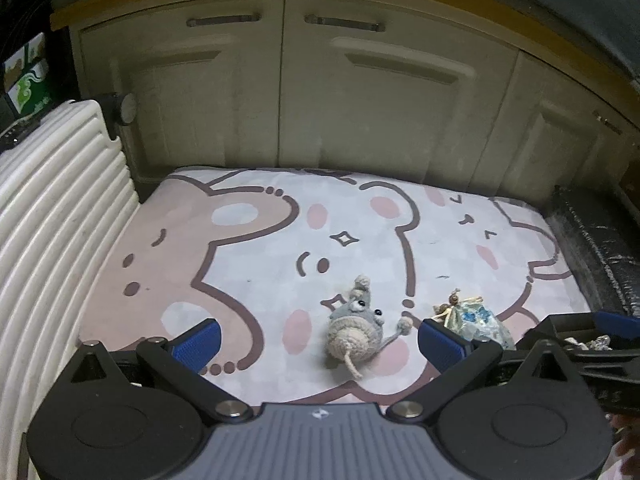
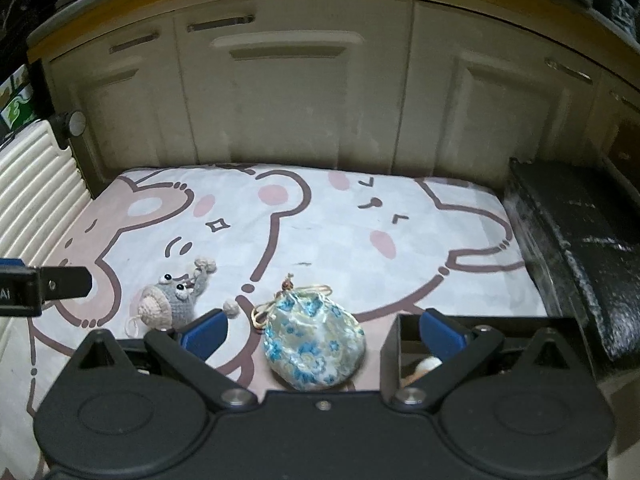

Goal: Organize objects
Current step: 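Withdraw both tools from the box back over the bed, then move the right tool to the floral pouch while the left tool approaches the grey mouse doll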

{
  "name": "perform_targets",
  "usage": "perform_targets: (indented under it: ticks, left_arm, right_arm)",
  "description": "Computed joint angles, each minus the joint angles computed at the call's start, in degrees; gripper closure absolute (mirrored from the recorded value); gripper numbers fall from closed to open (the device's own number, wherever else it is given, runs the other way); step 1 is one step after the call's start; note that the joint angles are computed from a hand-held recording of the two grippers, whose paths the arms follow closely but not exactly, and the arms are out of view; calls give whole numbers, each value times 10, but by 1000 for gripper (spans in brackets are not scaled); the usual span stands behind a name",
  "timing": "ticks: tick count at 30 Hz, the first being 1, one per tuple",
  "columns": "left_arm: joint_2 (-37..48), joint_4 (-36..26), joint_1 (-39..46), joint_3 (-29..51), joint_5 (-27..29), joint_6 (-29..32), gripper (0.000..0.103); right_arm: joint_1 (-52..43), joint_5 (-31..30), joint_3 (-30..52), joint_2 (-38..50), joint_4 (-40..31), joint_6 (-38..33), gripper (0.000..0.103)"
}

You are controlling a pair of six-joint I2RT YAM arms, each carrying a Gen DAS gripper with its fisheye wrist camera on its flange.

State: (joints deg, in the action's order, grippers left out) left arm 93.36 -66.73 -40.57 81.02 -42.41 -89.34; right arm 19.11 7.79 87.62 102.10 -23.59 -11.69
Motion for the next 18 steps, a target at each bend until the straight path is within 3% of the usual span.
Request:
perform_targets:
  ticks: [9,14,18]
  left_arm:
    - [-28,71,17,-42,18,43,1]
    - [-33,100,35,-57,37,67,16]
    - [-33,132,50,-72,59,93,25]
  right_arm:
    - [6,-3,8,35,23,-32,0]
    - [13,9,30,62,11,-61,1]
    - [13,2,64,90,-17,-62,19]
